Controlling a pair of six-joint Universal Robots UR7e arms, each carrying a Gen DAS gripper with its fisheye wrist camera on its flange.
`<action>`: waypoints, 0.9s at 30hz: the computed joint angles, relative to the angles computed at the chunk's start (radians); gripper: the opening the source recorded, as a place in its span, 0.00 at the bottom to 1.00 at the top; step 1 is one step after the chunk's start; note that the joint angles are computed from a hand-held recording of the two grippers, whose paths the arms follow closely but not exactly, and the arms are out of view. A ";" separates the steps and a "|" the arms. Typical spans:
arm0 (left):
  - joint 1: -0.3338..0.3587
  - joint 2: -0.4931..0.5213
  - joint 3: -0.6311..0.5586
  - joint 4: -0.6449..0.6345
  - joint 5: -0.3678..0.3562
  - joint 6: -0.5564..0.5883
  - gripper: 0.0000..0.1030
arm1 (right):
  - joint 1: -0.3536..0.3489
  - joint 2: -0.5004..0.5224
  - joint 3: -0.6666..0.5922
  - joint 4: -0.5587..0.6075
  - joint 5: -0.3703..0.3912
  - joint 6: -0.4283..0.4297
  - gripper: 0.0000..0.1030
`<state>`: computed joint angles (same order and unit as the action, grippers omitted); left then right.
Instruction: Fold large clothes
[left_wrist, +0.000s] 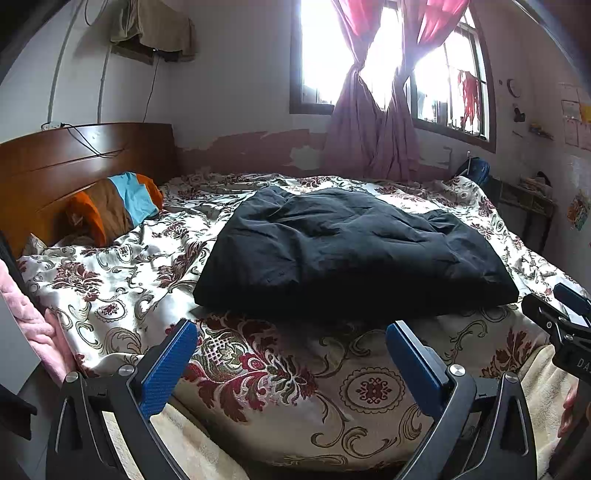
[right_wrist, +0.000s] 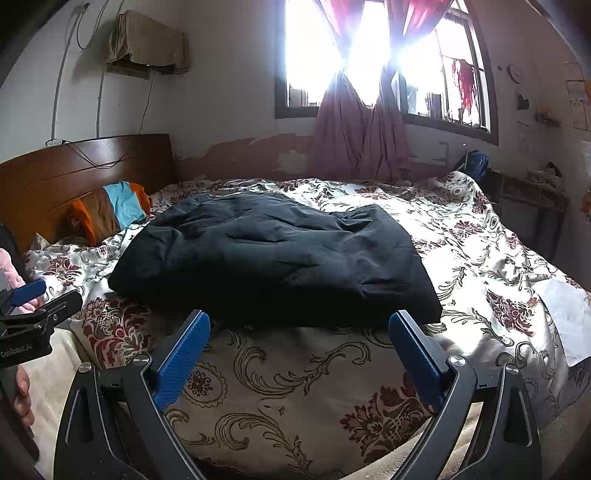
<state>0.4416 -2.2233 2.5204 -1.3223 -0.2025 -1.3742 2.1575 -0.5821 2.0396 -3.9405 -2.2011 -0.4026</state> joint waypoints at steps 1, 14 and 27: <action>0.000 0.000 0.000 0.000 0.000 0.000 1.00 | 0.000 0.000 0.000 0.000 0.000 0.000 0.93; -0.001 0.000 0.000 0.006 0.001 -0.006 1.00 | 0.000 -0.001 0.000 0.001 0.000 0.000 0.93; -0.002 -0.001 0.000 0.013 0.001 -0.010 1.00 | 0.000 -0.001 0.000 0.002 0.000 0.002 0.93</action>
